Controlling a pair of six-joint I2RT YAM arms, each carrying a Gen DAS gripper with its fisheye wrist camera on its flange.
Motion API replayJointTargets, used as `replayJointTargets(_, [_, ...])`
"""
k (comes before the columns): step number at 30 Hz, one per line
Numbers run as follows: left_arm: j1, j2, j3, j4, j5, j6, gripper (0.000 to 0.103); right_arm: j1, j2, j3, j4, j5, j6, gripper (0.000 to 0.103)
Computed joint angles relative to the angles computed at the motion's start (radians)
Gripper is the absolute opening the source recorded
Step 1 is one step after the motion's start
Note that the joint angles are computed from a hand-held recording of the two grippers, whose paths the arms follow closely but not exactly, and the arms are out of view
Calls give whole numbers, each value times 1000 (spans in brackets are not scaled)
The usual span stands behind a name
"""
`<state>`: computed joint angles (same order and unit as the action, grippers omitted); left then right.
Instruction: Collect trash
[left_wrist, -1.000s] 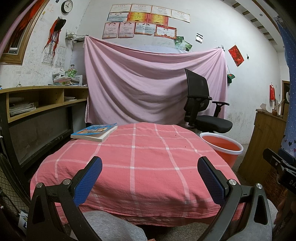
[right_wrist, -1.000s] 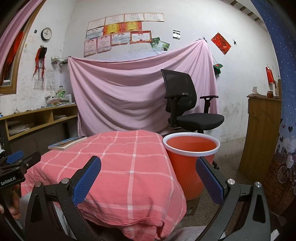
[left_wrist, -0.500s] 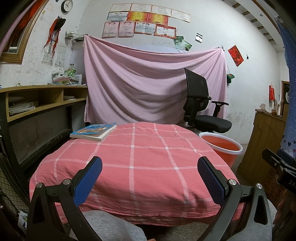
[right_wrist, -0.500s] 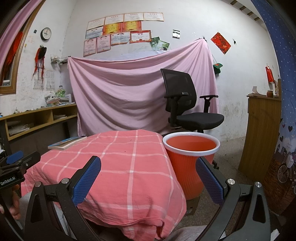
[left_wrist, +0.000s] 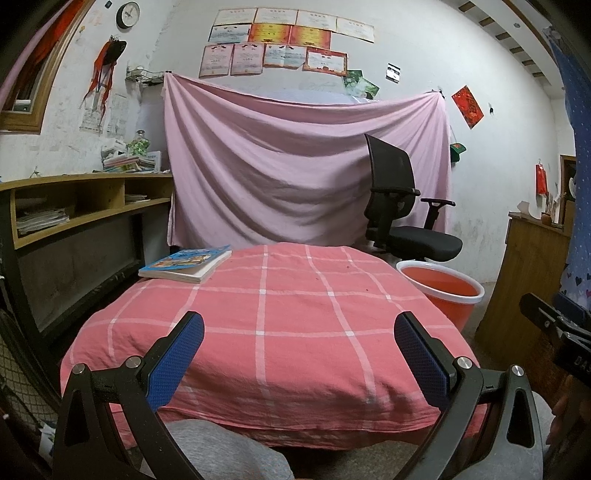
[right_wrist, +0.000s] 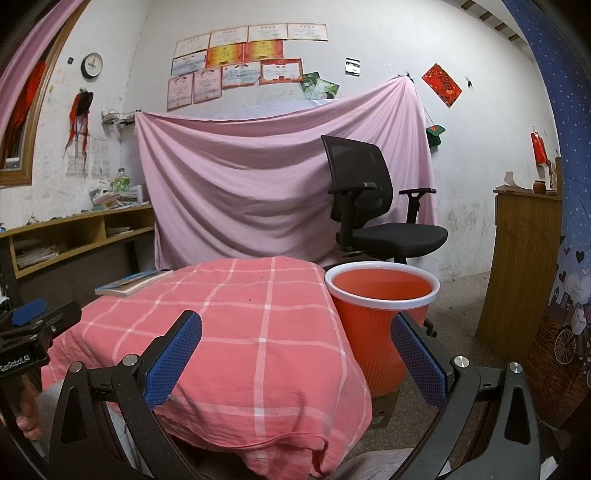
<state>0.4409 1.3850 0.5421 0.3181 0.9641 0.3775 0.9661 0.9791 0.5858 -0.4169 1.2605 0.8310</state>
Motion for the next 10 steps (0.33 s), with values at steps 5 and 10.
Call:
replayJointTargets(5, [3, 10, 14, -18, 8, 9, 101, 9, 8, 10, -34, 4, 29, 103])
replayJointTargets(10, [4, 11, 29, -45, 20, 11, 101, 38, 34, 40, -120, 13, 108, 103])
